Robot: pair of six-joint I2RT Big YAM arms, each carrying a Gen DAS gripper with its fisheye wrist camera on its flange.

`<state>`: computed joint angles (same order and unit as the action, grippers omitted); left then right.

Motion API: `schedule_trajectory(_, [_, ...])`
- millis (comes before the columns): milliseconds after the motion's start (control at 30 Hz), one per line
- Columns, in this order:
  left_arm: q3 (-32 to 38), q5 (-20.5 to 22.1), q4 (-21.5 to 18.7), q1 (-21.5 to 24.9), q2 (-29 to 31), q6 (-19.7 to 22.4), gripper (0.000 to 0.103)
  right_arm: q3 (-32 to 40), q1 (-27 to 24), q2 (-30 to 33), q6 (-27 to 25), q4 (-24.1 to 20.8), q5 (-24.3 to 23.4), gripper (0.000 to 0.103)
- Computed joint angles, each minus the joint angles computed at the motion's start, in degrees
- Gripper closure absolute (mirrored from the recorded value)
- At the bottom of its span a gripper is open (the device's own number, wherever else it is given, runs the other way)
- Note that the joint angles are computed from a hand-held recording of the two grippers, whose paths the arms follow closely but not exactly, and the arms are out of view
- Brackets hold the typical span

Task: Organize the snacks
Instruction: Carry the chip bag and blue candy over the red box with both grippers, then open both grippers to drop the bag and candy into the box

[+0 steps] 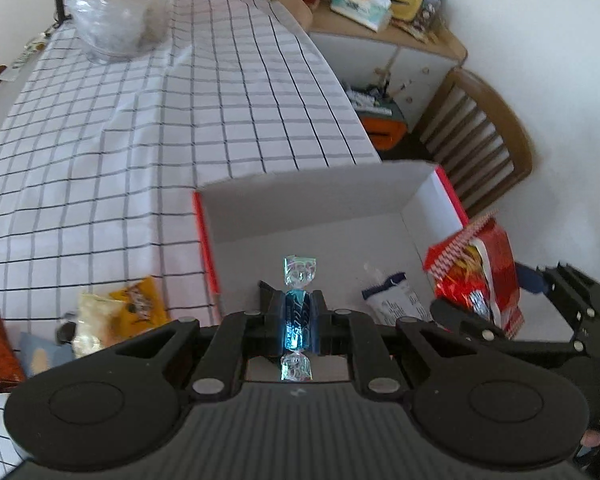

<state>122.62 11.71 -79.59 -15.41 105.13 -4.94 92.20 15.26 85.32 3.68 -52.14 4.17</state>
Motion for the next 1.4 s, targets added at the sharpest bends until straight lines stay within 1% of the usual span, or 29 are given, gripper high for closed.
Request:
schedule_trajectory(167, [-0.62, -2.42, -0.15, -2.26, 2.21, -0.92, 0.091, 0.64, -1.3, 3.26, -2.37, -1.59, -0.48, 0.029])
schedule_trajectory(267, [-0.8, -4.41, -0.33, -3.28, 3.68, -1.32, 0.091, 0.6, -1.5, 4.66, -2.93, -2.28, -0.78, 0.029])
schedule_trajectory(367, [-1.12, -5.29, -0.38, -3.7, 4.7, -1.62, 0.091, 0.32, -1.63, 5.61, -2.81, -2.71, -1.18, 0.029])
schedule_trajectory(467, [-1.0, -6.12, -0.75, -4.0, 5.81, -1.68, 0.091, 0.06, -1.78, 6.19, -2.84, -3.16, -1.82, 0.029])
schedule_trajectory(567, [-1.97, -7.21, 0.24, -4.37, 5.81, -1.22, 0.091, -0.58, -1.5, 6.18, -4.87, -2.8, -1.37, 0.029])
schedule_trajectory(733, [-1.43, -8.57, 0.39, -4.87, 6.58, -1.05, 0.091, 0.08, -1.21, 6.79, -6.18, -3.51, -1.36, 0.029])
schedule_trajectory(867, [-1.45, -8.93, 0.78, -4.96, 6.7, -1.27, 0.091, 0.16, -1.5, 6.89, -6.79, -3.82, -2.57, 0.028])
schedule_trajectory(933, [-1.48, -8.83, 0.9, -4.93, 6.67, -1.35, 0.091, 0.01, -1.46, 6.7, -7.04, -3.57, -2.86, 0.025])
schedule_trajectory(1000, [-1.81, -8.79, 1.15, -4.93, 6.44, -1.54, 0.09, -0.42, -1.36, 6.22, -7.22, -2.93, -3.04, 0.02])
schedule_trajectory(1033, [-2.33, -8.87, 1.45, -4.98, 6.04, -1.83, 0.089, -0.62, -1.35, 5.94, -7.3, -2.66, -3.17, 0.019])
schedule_trajectory(1167, [-3.62, -8.69, 2.7, -4.65, 4.89, -2.39, 0.077, -1.57, -1.4, 4.47, -7.15, -1.76, -3.77, 0.015])
schedule_trajectory(1400, [-7.15, -7.32, 5.34, -3.88, 1.01, -2.48, 0.076, -2.37, -1.48, 1.39, -5.67, 0.09, -5.73, 0.006])
